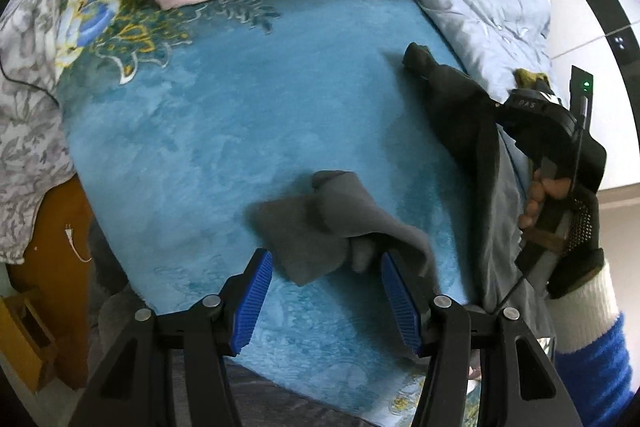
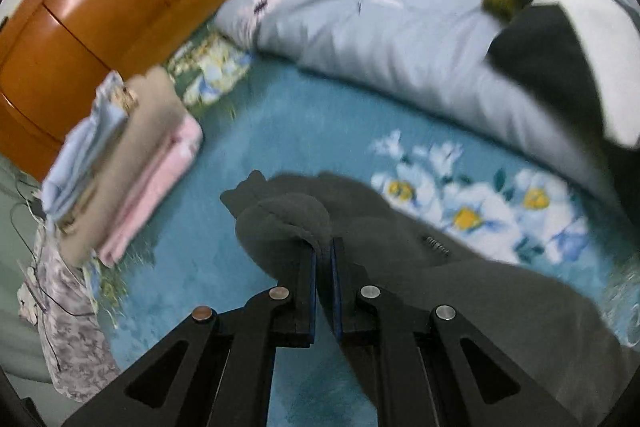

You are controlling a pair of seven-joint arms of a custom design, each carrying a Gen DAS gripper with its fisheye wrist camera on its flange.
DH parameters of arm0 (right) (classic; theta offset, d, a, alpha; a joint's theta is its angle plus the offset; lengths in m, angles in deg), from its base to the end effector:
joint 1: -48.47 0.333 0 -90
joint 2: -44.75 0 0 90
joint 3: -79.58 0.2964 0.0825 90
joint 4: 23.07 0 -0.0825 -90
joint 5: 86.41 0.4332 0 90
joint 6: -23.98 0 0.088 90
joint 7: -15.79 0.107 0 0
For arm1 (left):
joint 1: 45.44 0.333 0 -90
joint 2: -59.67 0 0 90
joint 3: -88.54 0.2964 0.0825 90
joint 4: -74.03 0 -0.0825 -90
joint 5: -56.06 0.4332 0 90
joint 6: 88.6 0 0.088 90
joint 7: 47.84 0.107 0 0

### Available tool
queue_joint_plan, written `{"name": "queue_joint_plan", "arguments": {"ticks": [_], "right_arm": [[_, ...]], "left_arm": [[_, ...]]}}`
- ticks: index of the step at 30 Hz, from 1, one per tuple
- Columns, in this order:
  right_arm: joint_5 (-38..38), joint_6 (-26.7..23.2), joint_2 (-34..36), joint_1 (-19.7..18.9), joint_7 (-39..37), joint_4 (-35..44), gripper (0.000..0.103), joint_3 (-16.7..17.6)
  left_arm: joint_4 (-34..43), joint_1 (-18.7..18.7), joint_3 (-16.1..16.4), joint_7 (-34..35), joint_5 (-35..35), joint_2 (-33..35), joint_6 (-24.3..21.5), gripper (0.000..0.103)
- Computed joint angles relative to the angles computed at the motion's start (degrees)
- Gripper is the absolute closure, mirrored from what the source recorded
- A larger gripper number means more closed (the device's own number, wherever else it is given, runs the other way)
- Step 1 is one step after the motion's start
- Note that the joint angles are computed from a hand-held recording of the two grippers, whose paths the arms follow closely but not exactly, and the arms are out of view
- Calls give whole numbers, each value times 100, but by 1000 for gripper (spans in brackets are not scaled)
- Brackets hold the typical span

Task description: Fold clothes

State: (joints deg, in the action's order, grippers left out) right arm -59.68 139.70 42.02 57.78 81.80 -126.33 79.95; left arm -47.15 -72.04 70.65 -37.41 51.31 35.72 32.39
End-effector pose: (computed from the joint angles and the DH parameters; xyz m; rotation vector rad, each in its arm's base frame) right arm 0.6101 0.1307 0.5608 -2.2199 1.4103 0.0901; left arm 0.3580 -0.3839 0.5904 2.6941 -1.3514 0.6016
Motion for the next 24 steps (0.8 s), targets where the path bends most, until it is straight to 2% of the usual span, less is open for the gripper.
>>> {"name": "queue_joint_plan", "arguments": {"ticks": [3,5,6,7,10,12,16,22,24], "right_arm": [[94,-156,22,-4,-219,30,90,-17],[339,-391,-8,-68,-513,106,79,-94],[512,-432,-76,-109,-642,55,68,-136],[741,-505,-144,-166,-743,45,63,-201],[1074,-686,-265,-396,-792,84,57,-409],[1151,-775,-335,-612,-799,120,56,-577],[661,-522,-576,-1217,-732,-53,56,-952],[-237,-56,-418,-2299,325,-42,56,-1478],[-189,-44,-335,-2533,479,-29,56,-1586]], "left_arm": [[-182,-12,31,-117,-141,-56,164,42],[-257,-23,38,-160,-196,-53,274,42],[-286,-33,40,-172,-217,-55,308,42],[-315,-46,39,-183,-239,-52,344,42],[-397,-76,16,-259,-267,-40,392,42],[-469,-108,22,-308,-329,-49,431,42],[-487,-170,22,-330,-407,-4,433,42],[-121,-86,-70,-391,-76,166,275,42],[80,-27,-88,-398,94,270,283,42]]}}
